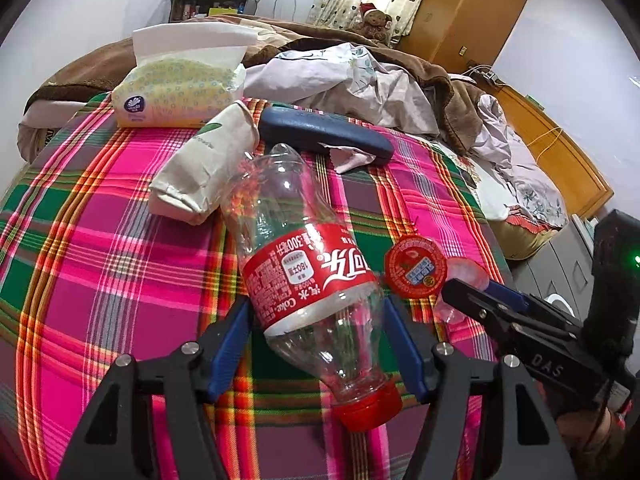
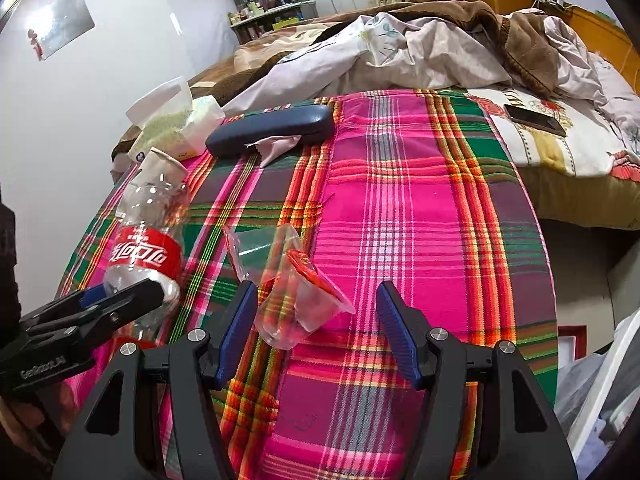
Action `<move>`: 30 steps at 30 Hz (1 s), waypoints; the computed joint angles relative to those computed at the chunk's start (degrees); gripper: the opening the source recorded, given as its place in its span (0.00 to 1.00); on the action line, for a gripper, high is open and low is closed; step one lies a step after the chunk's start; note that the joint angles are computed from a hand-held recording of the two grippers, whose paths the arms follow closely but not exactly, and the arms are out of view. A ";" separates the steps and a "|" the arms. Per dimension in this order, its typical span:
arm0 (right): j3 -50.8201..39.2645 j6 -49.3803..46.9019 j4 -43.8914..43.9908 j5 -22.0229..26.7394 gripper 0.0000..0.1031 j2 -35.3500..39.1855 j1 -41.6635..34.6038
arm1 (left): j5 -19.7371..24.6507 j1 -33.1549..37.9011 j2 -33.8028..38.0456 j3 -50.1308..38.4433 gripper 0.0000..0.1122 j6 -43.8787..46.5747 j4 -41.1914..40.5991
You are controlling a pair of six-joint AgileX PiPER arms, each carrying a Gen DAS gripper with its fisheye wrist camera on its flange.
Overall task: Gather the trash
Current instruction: 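Grasp the clear Coca-Cola bottle with the left tool while the right tool grasps the red-lidded plastic cup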
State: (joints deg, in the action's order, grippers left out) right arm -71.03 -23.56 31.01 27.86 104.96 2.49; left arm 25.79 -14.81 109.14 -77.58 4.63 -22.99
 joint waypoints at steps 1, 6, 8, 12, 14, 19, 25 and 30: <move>-0.04 0.06 0.06 -0.04 0.52 0.09 0.06 | -0.17 0.16 -0.29 0.56 0.61 0.81 -0.46; 0.81 2.36 -1.92 -1.70 0.50 -0.41 1.03 | -0.66 0.59 -2.46 3.42 0.61 3.39 -1.86; 1.19 2.97 -2.27 -2.11 0.50 -0.66 1.17 | -0.74 0.54 -3.40 4.70 0.61 4.18 -1.88; 3.17 1.11 -0.63 -2.90 0.49 -2.08 1.21 | -1.26 0.39 -5.41 7.56 0.61 5.59 -2.82; 4.18 0.85 -0.52 -3.50 0.48 -2.93 1.36 | -1.53 0.14 -6.57 9.27 0.61 6.55 -2.90; 6.52 -1.70 2.10 -4.72 0.48 -5.05 1.20 | -0.73 1.94 -7.36 10.53 0.61 10.22 -8.80; 6.37 -0.20 0.96 -5.09 0.48 -4.75 1.26 | -1.76 2.89 -6.57 8.38 0.68 4.95 -6.93; 6.28 -0.08 1.09 -5.11 0.48 -4.67 1.01 | -1.10 3.03 -2.96 4.02 0.69 -1.02 -3.77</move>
State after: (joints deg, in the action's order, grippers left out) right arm -64.75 -23.65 32.10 22.75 100.29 3.50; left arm 24.70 -11.77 106.18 -73.55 3.61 -26.77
